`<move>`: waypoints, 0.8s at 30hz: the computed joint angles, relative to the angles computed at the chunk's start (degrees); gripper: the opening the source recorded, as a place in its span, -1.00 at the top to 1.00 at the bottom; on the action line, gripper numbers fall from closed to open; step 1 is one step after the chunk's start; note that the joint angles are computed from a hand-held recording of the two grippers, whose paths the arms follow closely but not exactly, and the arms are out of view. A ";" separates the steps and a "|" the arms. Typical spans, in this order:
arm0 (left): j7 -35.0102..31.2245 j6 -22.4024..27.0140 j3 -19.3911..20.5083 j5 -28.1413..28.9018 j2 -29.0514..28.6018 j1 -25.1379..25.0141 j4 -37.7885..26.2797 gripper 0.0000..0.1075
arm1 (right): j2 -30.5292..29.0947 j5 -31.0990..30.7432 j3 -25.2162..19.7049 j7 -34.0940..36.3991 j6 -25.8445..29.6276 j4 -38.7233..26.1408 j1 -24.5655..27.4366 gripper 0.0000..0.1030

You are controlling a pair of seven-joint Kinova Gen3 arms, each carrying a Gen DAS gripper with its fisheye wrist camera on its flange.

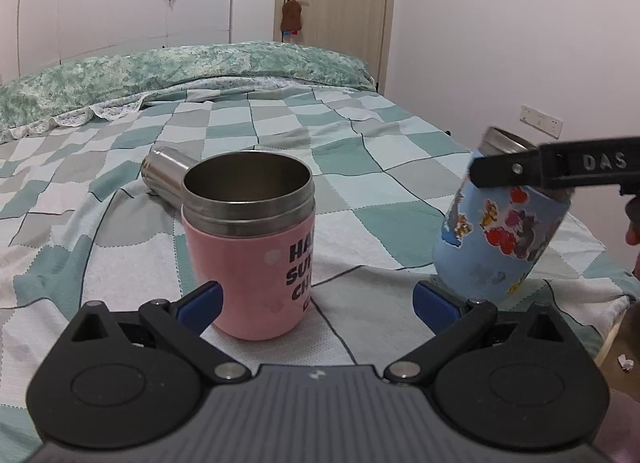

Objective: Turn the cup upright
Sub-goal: 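Lower the upright blue cup onto the blanket beside the pink mug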

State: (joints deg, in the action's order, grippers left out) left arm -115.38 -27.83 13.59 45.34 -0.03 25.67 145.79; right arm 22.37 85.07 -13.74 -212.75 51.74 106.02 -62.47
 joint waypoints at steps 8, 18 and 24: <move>2.48 -2.48 -0.99 -2.24 1.66 0.26 0.43 -0.92 | 3.76 0.34 1.93 5.10 -2.54 -5.63 1.16 -0.61; 5.39 -4.44 -2.55 -6.11 3.18 -0.01 0.89 -0.92 | 8.12 -0.94 5.96 9.36 -4.58 -10.96 0.47 -0.61; 6.46 -4.84 -3.19 -7.57 3.59 0.04 1.14 -0.92 | 11.43 0.95 8.32 8.80 -2.77 -11.46 -2.53 -0.61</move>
State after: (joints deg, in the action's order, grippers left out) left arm -108.93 -32.67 10.40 37.77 3.56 25.71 146.93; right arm 33.80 86.02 -5.43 -203.95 48.96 94.56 -65.00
